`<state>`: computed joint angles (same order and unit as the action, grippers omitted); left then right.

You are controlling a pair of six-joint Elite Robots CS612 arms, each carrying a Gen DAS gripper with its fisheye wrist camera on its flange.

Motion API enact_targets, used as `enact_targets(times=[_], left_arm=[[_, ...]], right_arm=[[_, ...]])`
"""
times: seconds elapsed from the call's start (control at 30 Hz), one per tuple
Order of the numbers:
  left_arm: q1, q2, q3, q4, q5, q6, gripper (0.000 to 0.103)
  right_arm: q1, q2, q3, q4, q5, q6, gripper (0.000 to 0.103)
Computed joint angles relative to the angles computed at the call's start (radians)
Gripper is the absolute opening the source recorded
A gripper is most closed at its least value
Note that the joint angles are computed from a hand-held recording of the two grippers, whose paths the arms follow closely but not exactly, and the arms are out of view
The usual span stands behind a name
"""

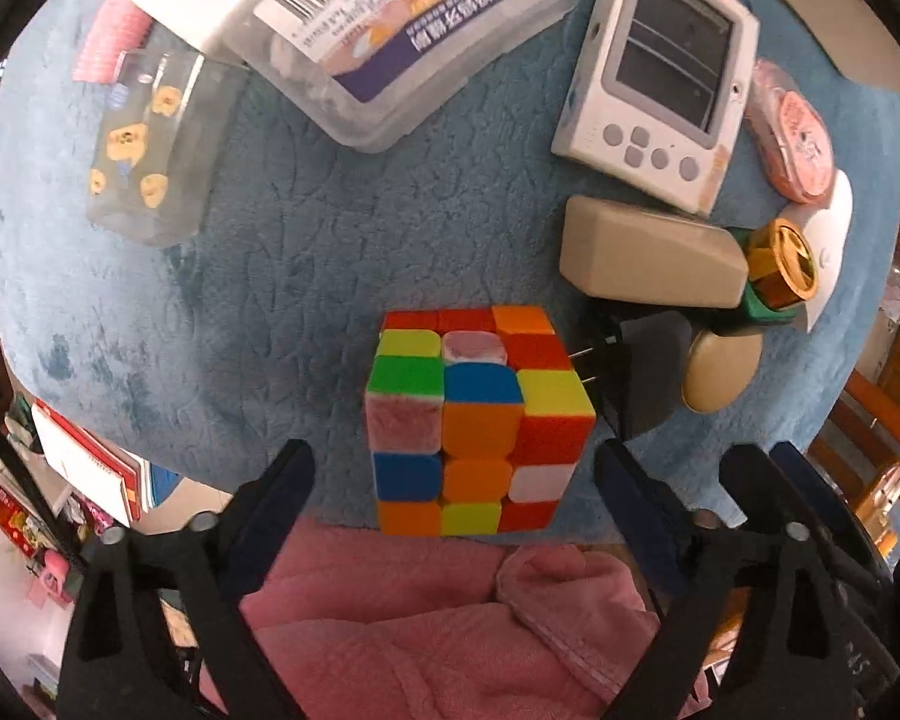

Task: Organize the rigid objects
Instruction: 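Lower the left gripper onto the Rubik's cube and close while the right tool approaches the gold compact, then close the right gripper on the gold round compact while the left gripper holds the cube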

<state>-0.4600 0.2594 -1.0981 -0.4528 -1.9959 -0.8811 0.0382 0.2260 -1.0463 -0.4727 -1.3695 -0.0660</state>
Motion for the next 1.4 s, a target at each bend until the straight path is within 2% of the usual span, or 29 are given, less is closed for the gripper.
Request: enact_targets(times=[0.13, 0.2, 0.27, 0.43, 0.77, 1.03, 1.1, 1.4], left_arm=[[0.004, 0.008, 0.0, 0.006, -0.011, 0.003, 0.083], [0.008, 0.008, 0.007, 0.006, -0.012, 0.006, 0.082], [0.012, 0.009, 0.016, 0.003, -0.017, 0.006, 0.079], [0.023, 0.025, 0.002, 0.01, -0.061, 0.0, 0.061], [0.022, 0.036, -0.024, 0.009, -0.065, -0.034, 0.061], [0.025, 0.051, -0.083, 0.034, -0.059, -0.084, 0.061], [0.024, 0.055, -0.1, 0.035, -0.051, -0.09, 0.061], [0.017, 0.065, -0.167, 0.03, -0.007, -0.126, 0.061]], right_arm=[[0.003, -0.004, 0.033, -0.005, 0.0, 0.004, 0.09], [0.002, -0.002, 0.048, -0.005, 0.005, 0.009, 0.085], [0.004, -0.004, 0.067, -0.001, 0.008, 0.011, 0.084], [0.012, -0.01, 0.099, -0.002, 0.009, 0.014, 0.081], [0.019, -0.026, 0.133, -0.047, 0.008, 0.034, 0.08], [0.02, -0.043, 0.17, -0.056, -0.007, 0.079, 0.069], [0.01, -0.032, 0.141, -0.034, -0.006, 0.074, 0.069], [0.013, -0.014, 0.108, -0.037, -0.008, 0.09, 0.068]])
